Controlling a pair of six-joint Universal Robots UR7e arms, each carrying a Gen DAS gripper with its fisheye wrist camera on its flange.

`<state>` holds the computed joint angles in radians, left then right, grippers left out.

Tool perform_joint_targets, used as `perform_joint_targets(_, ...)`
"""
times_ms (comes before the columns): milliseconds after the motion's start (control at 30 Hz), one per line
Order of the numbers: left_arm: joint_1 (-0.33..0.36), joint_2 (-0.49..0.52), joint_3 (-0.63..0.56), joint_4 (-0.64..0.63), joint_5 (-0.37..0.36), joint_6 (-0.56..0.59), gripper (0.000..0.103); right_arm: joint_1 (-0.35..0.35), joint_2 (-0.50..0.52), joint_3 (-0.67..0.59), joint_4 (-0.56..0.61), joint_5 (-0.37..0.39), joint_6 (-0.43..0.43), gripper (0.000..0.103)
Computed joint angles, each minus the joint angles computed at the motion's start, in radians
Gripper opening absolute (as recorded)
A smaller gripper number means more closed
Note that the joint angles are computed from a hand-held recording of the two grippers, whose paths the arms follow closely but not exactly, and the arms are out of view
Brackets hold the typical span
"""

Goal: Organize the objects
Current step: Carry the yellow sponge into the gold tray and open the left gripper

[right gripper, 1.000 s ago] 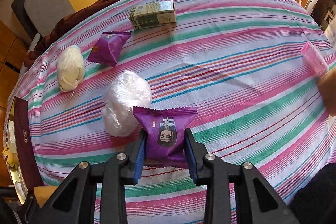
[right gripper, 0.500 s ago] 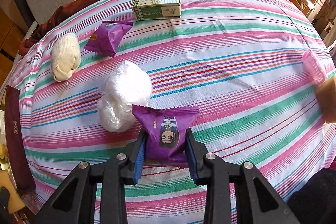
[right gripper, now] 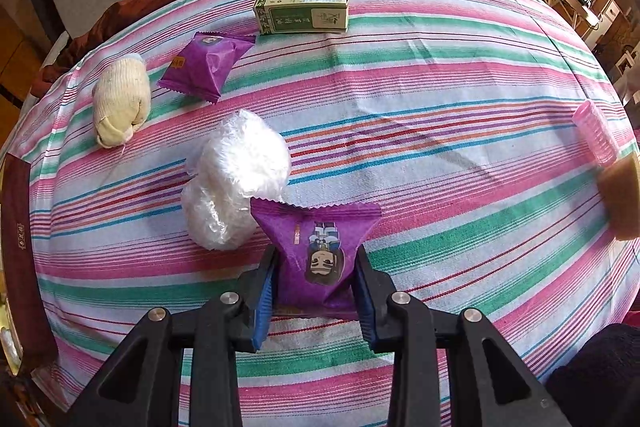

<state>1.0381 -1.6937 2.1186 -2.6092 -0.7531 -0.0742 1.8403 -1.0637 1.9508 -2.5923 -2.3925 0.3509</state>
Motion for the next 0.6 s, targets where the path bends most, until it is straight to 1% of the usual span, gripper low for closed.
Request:
perform_joint_targets(100,0.006,-0.013,0.009,-0.020,0.068,0.016,0.034,0.004,-0.005,0.005,0.003,-0.021,-0.021,0.035)
perform_joint_targets(200,0.026,-0.010,0.012,-0.034,0.117,0.037,0.034,0.005,-0.015,0.011,0.007,-0.031,-0.033,0.035)
perform_joint_targets(300,0.058,-0.002,0.008,-0.025,0.127,0.030,0.034,0.002,-0.031,0.018,0.009,-0.032,-0.040,0.035)
perform_joint_targets(467,0.114,0.032,-0.011,-0.014,0.118,0.024,0.034,-0.001,-0.053,0.029,0.016,-0.041,-0.056,0.035)
perform_joint_targets(600,0.149,0.047,-0.027,-0.028,0.089,0.039,0.035,-0.004,-0.072,0.035,0.025,-0.048,-0.067,0.035)
